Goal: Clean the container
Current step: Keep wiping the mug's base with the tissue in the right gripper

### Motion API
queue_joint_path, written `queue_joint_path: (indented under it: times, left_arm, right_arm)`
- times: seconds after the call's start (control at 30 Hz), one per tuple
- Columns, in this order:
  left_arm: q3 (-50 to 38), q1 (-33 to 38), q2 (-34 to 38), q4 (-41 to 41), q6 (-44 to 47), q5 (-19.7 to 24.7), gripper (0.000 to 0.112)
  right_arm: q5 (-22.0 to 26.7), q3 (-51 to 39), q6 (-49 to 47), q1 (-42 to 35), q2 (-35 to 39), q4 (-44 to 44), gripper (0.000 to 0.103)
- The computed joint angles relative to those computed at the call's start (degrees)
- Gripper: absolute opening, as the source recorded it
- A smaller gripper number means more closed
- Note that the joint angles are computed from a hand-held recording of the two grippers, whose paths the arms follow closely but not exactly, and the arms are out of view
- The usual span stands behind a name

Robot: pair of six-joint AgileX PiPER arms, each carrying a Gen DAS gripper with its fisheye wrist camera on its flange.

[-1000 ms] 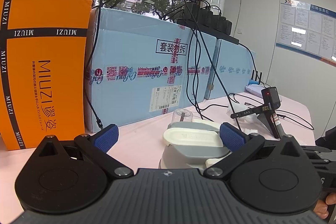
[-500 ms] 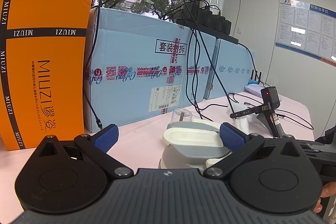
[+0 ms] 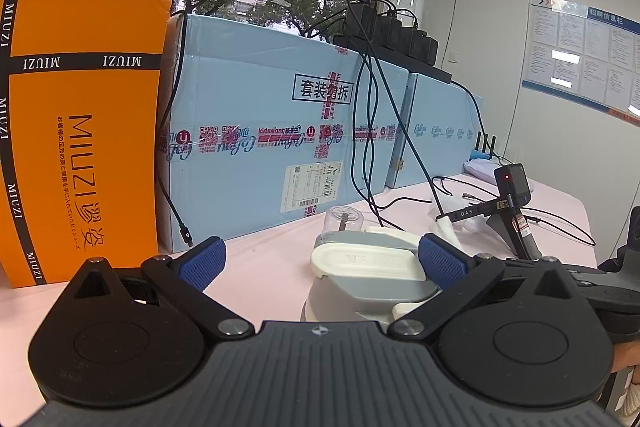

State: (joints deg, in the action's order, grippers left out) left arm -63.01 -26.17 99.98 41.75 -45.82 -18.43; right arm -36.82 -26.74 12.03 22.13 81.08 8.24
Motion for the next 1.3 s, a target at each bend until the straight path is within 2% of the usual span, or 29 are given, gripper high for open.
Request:
queue_joint_path:
  times: [0.5, 0.8, 0.87, 1.23, 1.3]
  left_arm:
    - [0.6, -0.2, -0.4, -2.0, 1.6, 0.0, 0.103]
    - [0.7, -0.5, -0.5, -2.9, 2.5, 0.2, 0.103]
    - [0.7, -0.6, -0.5, -4.2, 3.7, 0.5, 0.103]
    - [0.6, -0.6, -0.4, -4.6, 4.0, 0.6, 0.103]
    - [0.5, -0.4, -0.4, -1.8, 1.4, 0.2, 0.103]
  right_arm:
    - [-1.8, 4.1, -13.2, 7.3, -5.1, 13.1, 0.013]
    - [-2.5, 6.6, -15.8, 11.6, -7.6, 11.9, 0.013]
    - [-2.7, 6.1, -18.9, 13.0, -7.4, 14.5, 0.013]
    - [-3.1, 5.3, -17.9, 10.1, -6.1, 14.9, 0.013]
    - [-3.5, 5.1, -16.4, 8.9, -5.3, 14.0, 0.013]
